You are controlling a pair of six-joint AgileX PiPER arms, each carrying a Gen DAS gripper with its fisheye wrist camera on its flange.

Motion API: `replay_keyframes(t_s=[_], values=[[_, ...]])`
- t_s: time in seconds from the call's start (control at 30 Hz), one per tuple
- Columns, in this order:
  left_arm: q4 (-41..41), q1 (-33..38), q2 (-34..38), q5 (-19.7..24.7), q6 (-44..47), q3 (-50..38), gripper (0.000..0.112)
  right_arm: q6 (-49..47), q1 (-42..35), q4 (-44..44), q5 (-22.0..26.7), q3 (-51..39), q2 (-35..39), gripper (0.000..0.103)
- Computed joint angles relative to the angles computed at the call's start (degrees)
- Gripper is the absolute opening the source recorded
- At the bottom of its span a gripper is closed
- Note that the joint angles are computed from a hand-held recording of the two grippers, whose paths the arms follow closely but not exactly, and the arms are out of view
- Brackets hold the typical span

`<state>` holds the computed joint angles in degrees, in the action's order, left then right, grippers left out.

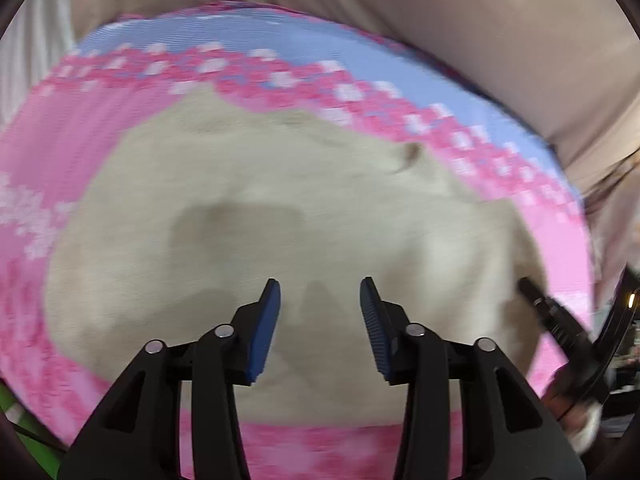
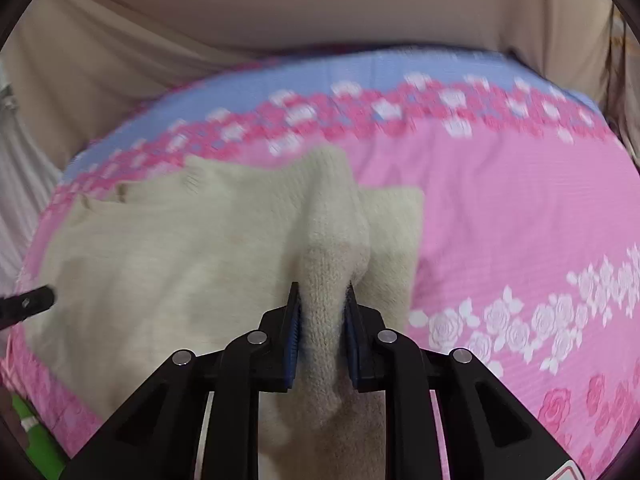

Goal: Fold small clothes

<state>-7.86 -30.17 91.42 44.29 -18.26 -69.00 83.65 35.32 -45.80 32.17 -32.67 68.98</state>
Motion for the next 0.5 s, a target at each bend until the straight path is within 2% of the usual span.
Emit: replay_keyframes(t_s=[0.1, 0.13, 0.17, 0.2, 0.33, 0.37, 0.43, 0.5], values=[[-8.7, -1.3, 3.0, 0.7, 4.6, -5.7, 0.054, 3.3, 15.1, -7.6, 12.5, -2.9, -0.5, 0.015], [-10.8, -2.0, 4.1, 0.6, 5.3, -7.1, 0.061, 2.9, 19.7, -9.2, 16.5, -4.1, 0.9, 0.015], [-13.6, -3.2, 6.5, 1.5, 6.1, -10.3, 0.067, 2.2, 24.4, -10.7, 19.8, -5.0, 2.5, 0.014], [-14.8, -4.3, 8.1, 2.3, 5.9, -12.3, 0.068, 1.6, 27.4, -11.5, 21.4, -5.6, 4.0, 0.014], [-17.6, -8.7, 13.0, 4.4, 6.0, -18.0, 0.068, -1.8, 31.6, -11.2, 22.0, -6.4, 8.9, 0.013], [-16.4, -10.3, 13.4, 4.1, 6.0, -18.6, 0.069, -0.9, 31.2, -11.3, 20.3, -5.5, 8.0, 0.013], [-7.6, -14.1, 13.9, 3.6, -0.2, -19.6, 0.069, -0.3, 31.6, -11.1, 20.5, -4.8, 7.3, 0.013], [-2.8, -15.7, 16.3, 5.8, -3.1, -21.5, 0.068, -0.2, 32.6, -11.7, 20.7, -4.3, 6.7, 0.013]])
